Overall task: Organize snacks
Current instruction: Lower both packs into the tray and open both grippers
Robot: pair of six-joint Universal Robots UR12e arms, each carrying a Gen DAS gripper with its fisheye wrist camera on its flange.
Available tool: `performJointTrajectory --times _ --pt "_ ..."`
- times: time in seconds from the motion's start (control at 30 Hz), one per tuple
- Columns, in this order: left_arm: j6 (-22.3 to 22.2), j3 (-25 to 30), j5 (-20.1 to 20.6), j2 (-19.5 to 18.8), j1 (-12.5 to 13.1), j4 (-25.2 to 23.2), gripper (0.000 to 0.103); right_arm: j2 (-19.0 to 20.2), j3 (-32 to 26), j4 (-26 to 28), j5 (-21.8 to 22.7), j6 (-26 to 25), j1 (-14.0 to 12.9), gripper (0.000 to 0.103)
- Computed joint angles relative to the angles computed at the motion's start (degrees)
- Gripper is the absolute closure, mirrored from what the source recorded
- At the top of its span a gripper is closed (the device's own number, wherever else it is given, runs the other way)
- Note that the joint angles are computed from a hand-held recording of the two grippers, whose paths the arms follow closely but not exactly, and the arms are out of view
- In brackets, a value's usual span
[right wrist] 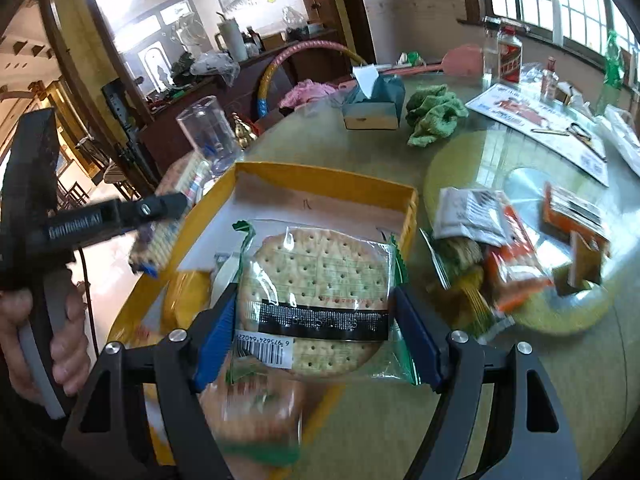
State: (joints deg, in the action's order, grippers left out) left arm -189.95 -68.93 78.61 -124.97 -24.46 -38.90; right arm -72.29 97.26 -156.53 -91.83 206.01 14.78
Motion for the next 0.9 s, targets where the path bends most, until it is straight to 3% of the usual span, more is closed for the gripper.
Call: performJointTrajectory --times 0.03,0.2,0.43,0.53,0.7,0.8,0.9 --pt "1.0 2.4 1.3 -1.4 -0.5 -3.0 0.048 0.7 -1.1 1.1 0.1 0.1 -0.2 0.027" --pt "2.9 6.7 3.8 -4.3 -1.2 -8.9 0.048 3.3 -4.8 4.3 -2.1 -0.3 -0.4 0.026" --pt "1.7 6.9 4.2 -4.6 -0.7 -10.8 0.047 5.0 -7.3 6.4 -4.5 -2.6 0.3 0.025" --pt "1.6 6.5 3.4 -4.2 -0.5 -11.3 0.041 5.9 -8.1 7.6 -4.9 -3.1 0.6 0.023" --pt "4.6 7.3 -1.5 -4.4 -0.1 -13.2 0.024 5.6 -7.5 6.9 -2.6 -2.3 0.4 0.017" --pt "2.8 6.3 -6.2 -4.0 0.6 -11.8 0.022 5.0 -6.5 3.2 -6.0 -3.0 1.2 0.015" --pt "-1.1 4.9 -8.5 -3.3 1.1 -9.6 0.022 4.8 -6.7 3.8 -8.7 -4.2 1.9 0.015"
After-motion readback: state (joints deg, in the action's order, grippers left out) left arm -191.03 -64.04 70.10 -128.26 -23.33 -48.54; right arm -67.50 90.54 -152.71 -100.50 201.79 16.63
